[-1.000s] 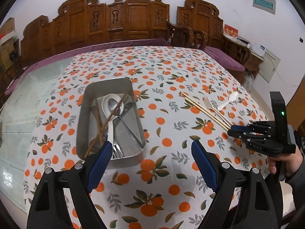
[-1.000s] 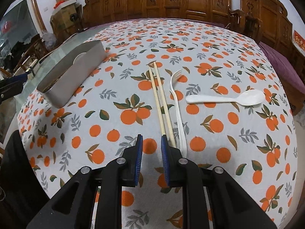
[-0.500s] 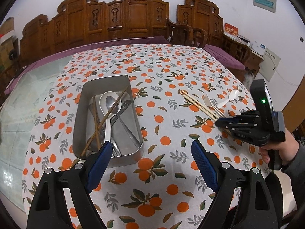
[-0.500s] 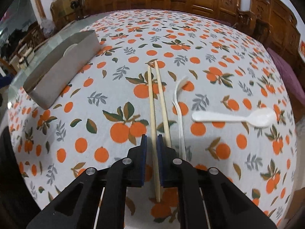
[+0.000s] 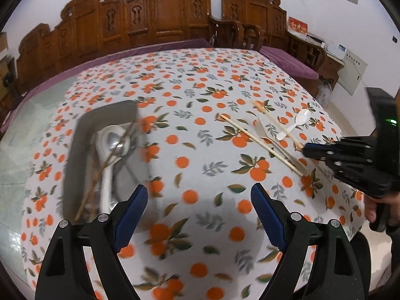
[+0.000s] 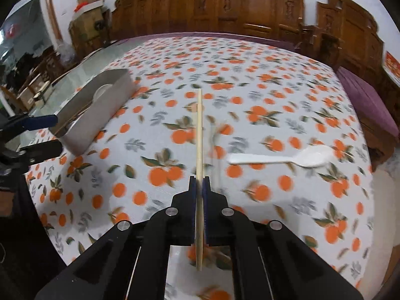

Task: Organize utensils
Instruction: 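Grasp another wooden chopstick from the tablecloth with the right tool, then grasp a wooden chopstick with the left tool while the right tool holds its chopstick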

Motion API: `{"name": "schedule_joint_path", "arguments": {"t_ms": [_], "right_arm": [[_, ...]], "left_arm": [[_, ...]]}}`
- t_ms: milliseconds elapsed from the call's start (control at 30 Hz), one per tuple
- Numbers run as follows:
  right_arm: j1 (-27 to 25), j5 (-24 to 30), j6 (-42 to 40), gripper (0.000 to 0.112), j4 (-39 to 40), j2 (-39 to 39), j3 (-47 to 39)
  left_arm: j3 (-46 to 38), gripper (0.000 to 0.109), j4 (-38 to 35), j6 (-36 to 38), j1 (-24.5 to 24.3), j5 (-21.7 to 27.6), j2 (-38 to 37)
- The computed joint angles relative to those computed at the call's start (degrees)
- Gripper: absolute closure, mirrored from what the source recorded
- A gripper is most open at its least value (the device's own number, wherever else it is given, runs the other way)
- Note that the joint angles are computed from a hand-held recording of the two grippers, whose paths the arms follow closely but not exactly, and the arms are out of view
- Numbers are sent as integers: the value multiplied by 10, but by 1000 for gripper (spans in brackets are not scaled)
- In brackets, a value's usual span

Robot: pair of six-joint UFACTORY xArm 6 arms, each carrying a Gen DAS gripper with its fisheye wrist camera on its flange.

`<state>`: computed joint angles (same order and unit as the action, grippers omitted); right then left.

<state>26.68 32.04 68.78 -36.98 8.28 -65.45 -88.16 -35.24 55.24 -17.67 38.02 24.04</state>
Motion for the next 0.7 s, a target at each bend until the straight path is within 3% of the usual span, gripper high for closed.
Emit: {"name": "schedule_joint_path", "arguments": {"t_ms": [300,700], "right_arm": [[-25,-6,84,106,-43,-77,103],[-32,-28,105,106,-61,-81,105]], "left_arm": [[-67,28,68,-92,-64,-1,67],[-154,28,172,-207,-118,-5,154]]}}
